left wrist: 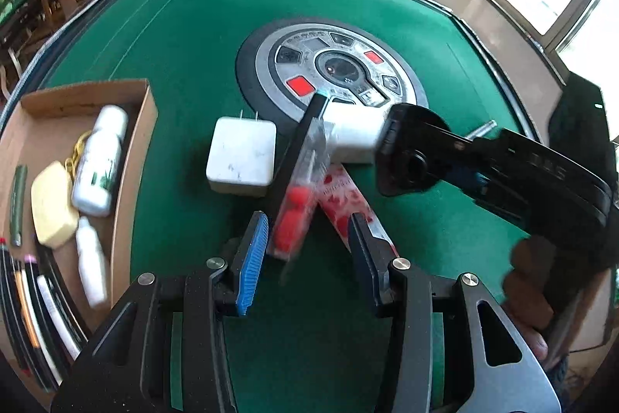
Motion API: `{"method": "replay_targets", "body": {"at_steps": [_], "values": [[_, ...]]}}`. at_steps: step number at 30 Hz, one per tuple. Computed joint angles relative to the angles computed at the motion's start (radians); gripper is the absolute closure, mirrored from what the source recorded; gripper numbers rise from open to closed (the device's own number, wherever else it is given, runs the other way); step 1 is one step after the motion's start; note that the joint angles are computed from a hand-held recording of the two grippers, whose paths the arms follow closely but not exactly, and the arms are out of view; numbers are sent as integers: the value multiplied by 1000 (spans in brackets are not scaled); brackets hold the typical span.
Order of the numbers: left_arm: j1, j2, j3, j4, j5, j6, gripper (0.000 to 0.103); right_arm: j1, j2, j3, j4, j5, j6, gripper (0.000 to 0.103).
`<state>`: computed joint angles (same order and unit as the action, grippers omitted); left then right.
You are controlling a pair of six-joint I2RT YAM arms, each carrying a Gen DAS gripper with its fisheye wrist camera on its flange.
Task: Organize rigid objects
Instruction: 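Grasp the black cone-shaped cap with the right tool while the left tool reaches toward the red-and-clear tube, then carry the red-and-clear tube and black cone cap into the tray while both tools open to release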
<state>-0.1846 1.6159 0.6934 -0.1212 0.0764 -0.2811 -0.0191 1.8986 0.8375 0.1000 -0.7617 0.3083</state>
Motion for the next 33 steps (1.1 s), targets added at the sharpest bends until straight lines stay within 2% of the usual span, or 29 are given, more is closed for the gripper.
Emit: {"method": "replay_targets", "body": {"at_steps": [5, 7, 10, 17, 21, 23, 24, 28, 33], "values": [[-18, 82, 50, 15, -43, 6, 63, -8, -21, -18, 18, -9, 16, 58], [-31, 91, 58, 22, -74, 4, 73, -5, -23, -24, 27, -6, 21, 58], [-53, 96, 64, 23, -120, -3, 83, -2, -22, -24, 34, -9, 32, 58], [-68, 89, 60, 32, -121, -14, 84, -1, -12, -21, 37, -8, 35, 58], [-67, 160, 107, 5, -115, -14, 84, -1, -12, -19, 36, -11, 36, 58], [-66, 162, 99, 19, -117, -13, 88, -2, -13, -21, 39, -10, 36, 58], [-65, 155, 92, 22, -114, -17, 91, -4, -15, -21, 36, -10, 34, 58], [-51, 61, 22, 40, -69, -35, 91, -1, -23, -26, 42, -14, 31, 58], [11, -130, -107, 11, 42, -74, 91, 18, -36, -40, 51, -16, 25, 58]]}}
